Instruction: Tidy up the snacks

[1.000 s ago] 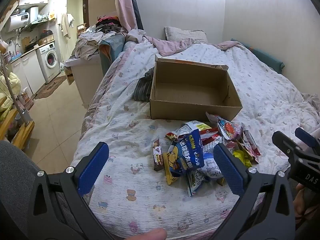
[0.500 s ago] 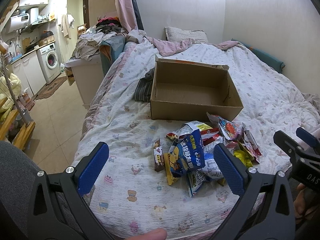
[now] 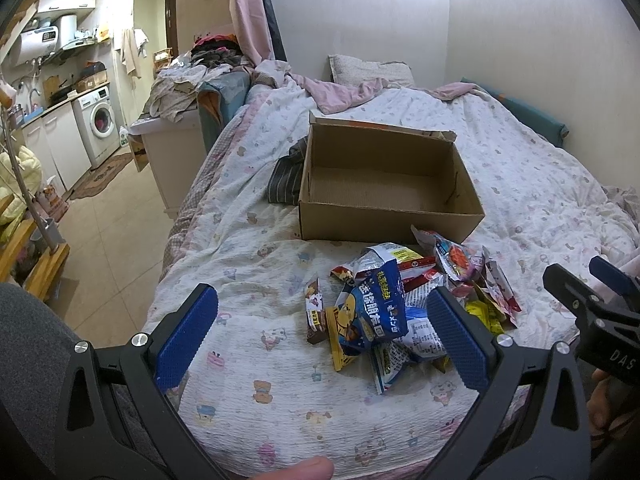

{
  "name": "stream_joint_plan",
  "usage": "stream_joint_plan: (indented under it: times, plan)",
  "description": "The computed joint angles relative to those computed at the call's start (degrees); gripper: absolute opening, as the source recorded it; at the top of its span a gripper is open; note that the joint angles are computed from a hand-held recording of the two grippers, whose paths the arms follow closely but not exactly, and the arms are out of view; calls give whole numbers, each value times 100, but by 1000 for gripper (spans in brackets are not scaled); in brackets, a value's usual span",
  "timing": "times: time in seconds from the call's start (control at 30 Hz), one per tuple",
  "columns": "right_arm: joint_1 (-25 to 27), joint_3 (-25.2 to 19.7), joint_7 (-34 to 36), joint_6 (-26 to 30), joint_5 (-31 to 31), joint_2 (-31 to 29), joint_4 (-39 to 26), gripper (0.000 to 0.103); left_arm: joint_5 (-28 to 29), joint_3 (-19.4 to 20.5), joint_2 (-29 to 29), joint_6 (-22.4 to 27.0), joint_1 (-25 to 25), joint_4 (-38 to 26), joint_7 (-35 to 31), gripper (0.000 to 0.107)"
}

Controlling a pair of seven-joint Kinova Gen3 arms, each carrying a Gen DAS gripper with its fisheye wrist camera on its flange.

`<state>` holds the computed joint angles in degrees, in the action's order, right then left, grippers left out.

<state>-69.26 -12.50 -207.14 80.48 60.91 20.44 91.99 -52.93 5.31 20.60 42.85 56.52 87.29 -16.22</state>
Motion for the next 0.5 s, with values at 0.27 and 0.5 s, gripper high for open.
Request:
stream_joint_plan:
  times: [0.27,0.5]
  plan:
    - [1,-1,-22,10,13,3,12,103,-47,2,2,44,25,-23,35,103]
    - [8,-9,-17,-4,-4,-9,18,103,-51,8,6,43,22,-27,36,103]
